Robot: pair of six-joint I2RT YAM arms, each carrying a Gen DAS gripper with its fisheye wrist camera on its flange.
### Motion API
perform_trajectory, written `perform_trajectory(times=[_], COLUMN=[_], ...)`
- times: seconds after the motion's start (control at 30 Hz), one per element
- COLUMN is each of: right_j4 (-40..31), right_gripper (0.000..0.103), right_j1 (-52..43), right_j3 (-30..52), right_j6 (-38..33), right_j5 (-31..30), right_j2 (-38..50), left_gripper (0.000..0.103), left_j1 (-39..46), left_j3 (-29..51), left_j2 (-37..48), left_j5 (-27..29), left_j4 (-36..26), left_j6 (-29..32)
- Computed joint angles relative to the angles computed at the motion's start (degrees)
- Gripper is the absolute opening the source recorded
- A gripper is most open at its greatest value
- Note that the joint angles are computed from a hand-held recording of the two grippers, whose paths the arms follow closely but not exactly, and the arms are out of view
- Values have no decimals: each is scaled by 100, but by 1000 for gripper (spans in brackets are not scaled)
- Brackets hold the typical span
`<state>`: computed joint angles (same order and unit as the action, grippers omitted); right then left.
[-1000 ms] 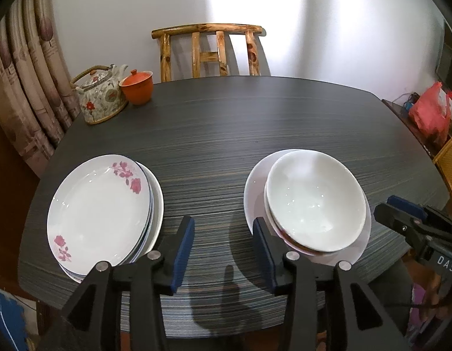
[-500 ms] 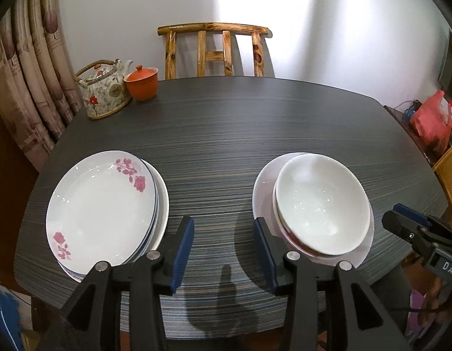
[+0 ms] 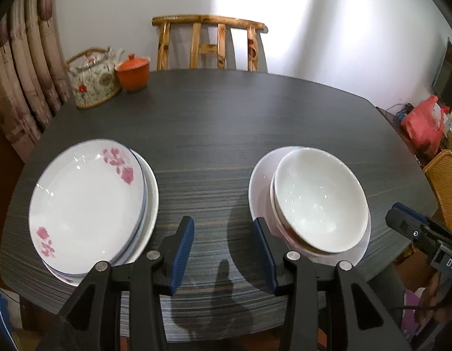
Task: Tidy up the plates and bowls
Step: 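Move both tools toward the rim of the nested bowl stack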
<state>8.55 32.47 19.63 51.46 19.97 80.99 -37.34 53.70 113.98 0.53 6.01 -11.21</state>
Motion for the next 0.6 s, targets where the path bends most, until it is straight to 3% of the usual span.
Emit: perform_trajectory(times=[0.6], right_j4=[514], right_gripper=[52], right_j1=[-371], right_j3=[-438], right_j6=[52], right_j5=[-372], right_j2=[-20], left_gripper=[44], left_j1=[397], left_j3=[502], left_j2=[618], left_j5=[1037], left_j4=[-543], left_j6=[-428])
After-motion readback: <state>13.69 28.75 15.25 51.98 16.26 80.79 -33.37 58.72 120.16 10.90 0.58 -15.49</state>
